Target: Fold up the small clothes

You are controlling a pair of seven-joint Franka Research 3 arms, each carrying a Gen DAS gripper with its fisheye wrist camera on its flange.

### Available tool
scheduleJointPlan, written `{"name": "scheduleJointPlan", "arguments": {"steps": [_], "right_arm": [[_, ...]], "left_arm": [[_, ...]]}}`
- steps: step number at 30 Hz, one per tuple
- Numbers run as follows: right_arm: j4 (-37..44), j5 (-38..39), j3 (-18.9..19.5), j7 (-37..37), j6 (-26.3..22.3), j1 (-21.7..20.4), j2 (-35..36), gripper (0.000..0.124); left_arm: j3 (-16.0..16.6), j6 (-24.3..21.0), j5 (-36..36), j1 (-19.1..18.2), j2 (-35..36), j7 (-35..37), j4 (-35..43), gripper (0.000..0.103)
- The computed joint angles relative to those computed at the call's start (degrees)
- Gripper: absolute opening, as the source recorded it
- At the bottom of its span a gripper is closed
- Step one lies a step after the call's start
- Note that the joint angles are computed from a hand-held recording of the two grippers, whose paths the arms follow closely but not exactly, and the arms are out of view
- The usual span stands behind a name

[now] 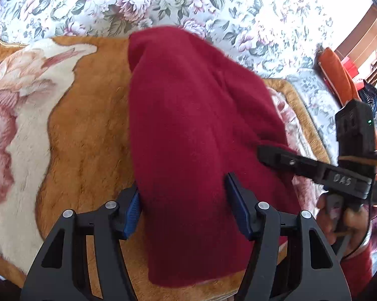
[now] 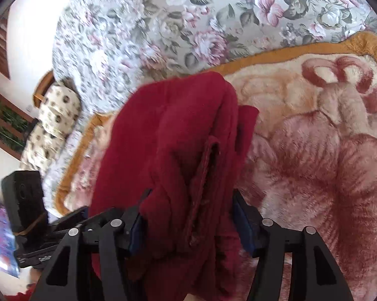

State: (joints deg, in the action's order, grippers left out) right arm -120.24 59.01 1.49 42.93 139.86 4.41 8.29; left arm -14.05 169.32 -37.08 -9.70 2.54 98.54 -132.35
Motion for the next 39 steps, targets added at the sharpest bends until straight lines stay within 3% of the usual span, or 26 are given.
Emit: {"name": "scheduleJointPlan", "arguments": {"steps": [2,4,6,8,12,13,16,19,25,28,31,36,39], "right_arm": [[-2.2,3.1,-0.3,-1.5,0.4,-0.7,-2.8,0.059],[-4.0,5.1,-0.9,-2.9,2.5,-0.6,-6.1,0.058],[-4.5,4.4,-1.1,-4.9,4.8,0.4,-8.3,0.047],[-5.1,-0.7,-0.4,-6.1,9.1,2.2,-10.2,0.039],[-2.6,-5.7,0.0,-5.3,12.0,4.9,-7.9,0.030],[-2.0,-8.8,0.4,-2.6,14.3,5.5,-6.6,0.028],[-0.7,-28.0,-0.3,14.3,21.5,7.7,-1.9,0.026],[2.1,-33.8,-0.7,19.8,21.4,7.4,2.4,0.026],[7.2,-34.0,1.3,19.9,20.6,5.2,7.5,0.026],[7.5,-29.3,3.4,16.2,17.8,2.8,6.0,0.026],[3.3,-22.3,4.1,11.3,16.6,1.6,0.7,0.026],[-6.1,-19.9,2.1,6.3,17.4,4.2,-8.3,0.026],[-9.2,-27.0,1.0,11.0,19.5,5.3,-8.8,0.026]], "left_arm": [[0.7,1.0,5.6,-0.3,-1.9,-4.8,-2.0,0.062],[1.9,2.3,22.1,0.1,-3.8,-18.5,-3.4,0.062],[1.9,4.3,40.1,2.2,-5.0,-32.9,-4.1,0.062],[1.9,4.7,49.7,3.2,-5.3,-40.3,-3.4,0.062],[2.9,2.0,53.9,2.3,-1.9,-43.7,0.5,0.062],[3.2,0.7,55.0,2.0,-0.5,-44.7,2.0,0.062],[3.6,-1.9,55.0,1.6,2.3,-45.0,4.3,0.062],[3.3,-1.2,52.5,1.9,4.5,-43.2,5.2,0.065],[4.5,-1.2,55.1,0.9,6.8,-46.0,7.5,0.070],[4.4,-1.6,54.7,1.1,6.5,-46.0,7.4,0.070],[4.9,-2.0,56.7,0.5,5.5,-47.8,6.7,0.070],[5.2,-2.5,59.3,0.0,4.7,-50.3,6.0,0.070],[5.3,-2.2,60.6,-0.1,4.6,-52.1,5.7,0.070]]}}
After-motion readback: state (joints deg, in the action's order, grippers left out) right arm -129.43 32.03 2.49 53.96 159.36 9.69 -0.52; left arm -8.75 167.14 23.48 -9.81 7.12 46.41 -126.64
